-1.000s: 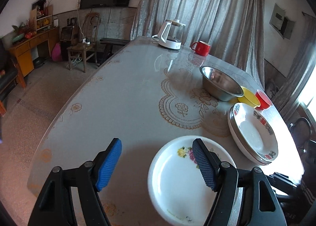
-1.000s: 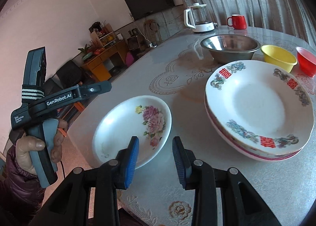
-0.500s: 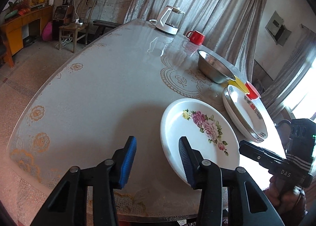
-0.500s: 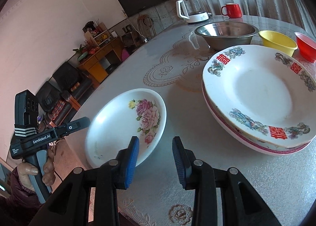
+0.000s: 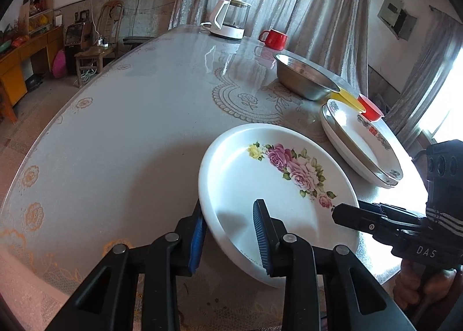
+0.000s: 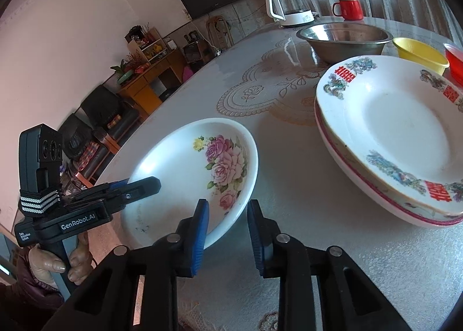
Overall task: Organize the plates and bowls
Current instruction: 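Grip the rim of the pink-rose plate with the left gripper and lift, then carry the rose plate over the double-happiness plate stack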
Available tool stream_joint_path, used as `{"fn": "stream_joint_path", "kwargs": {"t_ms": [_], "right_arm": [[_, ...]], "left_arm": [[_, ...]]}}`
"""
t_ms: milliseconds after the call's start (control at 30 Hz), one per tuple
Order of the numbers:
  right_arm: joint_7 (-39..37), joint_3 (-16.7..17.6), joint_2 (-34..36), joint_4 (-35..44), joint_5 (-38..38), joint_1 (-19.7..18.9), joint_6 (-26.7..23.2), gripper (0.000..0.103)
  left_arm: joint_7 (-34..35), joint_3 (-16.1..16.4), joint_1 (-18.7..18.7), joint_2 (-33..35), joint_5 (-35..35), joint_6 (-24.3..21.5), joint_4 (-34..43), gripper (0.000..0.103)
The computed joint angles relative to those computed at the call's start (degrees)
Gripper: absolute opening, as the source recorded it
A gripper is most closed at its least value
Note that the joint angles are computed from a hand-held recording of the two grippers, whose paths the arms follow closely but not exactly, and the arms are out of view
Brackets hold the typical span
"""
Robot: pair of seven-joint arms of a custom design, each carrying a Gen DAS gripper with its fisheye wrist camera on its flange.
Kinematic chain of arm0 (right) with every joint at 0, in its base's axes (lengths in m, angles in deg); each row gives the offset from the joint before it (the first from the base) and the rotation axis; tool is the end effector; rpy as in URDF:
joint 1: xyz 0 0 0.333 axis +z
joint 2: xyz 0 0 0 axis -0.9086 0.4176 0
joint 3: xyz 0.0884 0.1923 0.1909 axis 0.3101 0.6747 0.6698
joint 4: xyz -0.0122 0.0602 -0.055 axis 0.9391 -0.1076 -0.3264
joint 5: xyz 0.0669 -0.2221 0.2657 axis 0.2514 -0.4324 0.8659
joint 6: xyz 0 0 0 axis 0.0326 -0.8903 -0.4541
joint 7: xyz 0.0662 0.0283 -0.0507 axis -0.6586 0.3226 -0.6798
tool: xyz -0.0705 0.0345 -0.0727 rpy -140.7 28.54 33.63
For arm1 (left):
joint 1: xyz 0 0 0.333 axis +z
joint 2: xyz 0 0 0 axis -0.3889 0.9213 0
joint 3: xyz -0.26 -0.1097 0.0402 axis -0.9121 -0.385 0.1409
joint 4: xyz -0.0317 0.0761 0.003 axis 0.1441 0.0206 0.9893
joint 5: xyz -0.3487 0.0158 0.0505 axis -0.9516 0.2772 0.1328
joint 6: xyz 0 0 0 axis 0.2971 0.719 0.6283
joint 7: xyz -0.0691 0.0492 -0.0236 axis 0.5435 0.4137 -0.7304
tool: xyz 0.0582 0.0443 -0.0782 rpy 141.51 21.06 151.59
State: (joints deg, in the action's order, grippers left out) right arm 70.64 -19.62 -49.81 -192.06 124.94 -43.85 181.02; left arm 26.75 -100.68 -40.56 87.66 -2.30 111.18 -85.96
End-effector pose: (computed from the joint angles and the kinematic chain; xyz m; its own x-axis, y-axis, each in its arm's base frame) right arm 0.4835 0.2276 0.4577 0.4096 -0.8015 -0.4357 -0.8222 -0.1174 -0.5569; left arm 0.4484 -0.3190 0.4117 -0.1000 -0.9589 0.2655 -0.7652 -0.0965 -0.6365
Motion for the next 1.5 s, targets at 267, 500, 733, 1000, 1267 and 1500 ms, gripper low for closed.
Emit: {"fn": "stream_joint_path", "kwargs": {"t_ms": [267, 500, 733, 1000, 1267, 1500], "right_arm": [[-0.2, 0.1, -0.1, -0.5, 0.5, 0.2, 1.0, 0.030], [0.5, 0.2, -0.7, -1.2, 0.1, 0.4, 1.8, 0.029], [1.5, 0.2, -1.4, -2.0, -1.6, 0.5, 2.4, 0.029], [3.2, -0.2, -2.4, -2.9, -3.6, 0.1, 2.1, 0.029], [3.9, -0.4, -3.8, -4.6, -4.0, 0.0, 3.3, 0.029], [3.4, -0.9, -5.7, -6.4, -2.5, 0.1, 3.5, 0.028]], "left_arm": [[-0.4, -0.6, -1.4, 0.7, 1.1, -6.7, 2.8, 0.037], [-2.5, -1.0, -3.0, 1.6, 3.4, -13.6, 5.7, 0.037], [-4.9, -1.3, -4.7, 2.0, 7.8, -18.4, 7.7, 0.037], [-4.8, -1.6, -4.9, 2.0, 8.8, -18.2, 8.1, 0.034], [-4.9, -1.8, -5.7, 2.2, 10.5, -18.2, 9.0, 0.033], [-5.1, -2.0, -6.5, 2.2, 11.7, -18.5, 9.8, 0.033]]}}
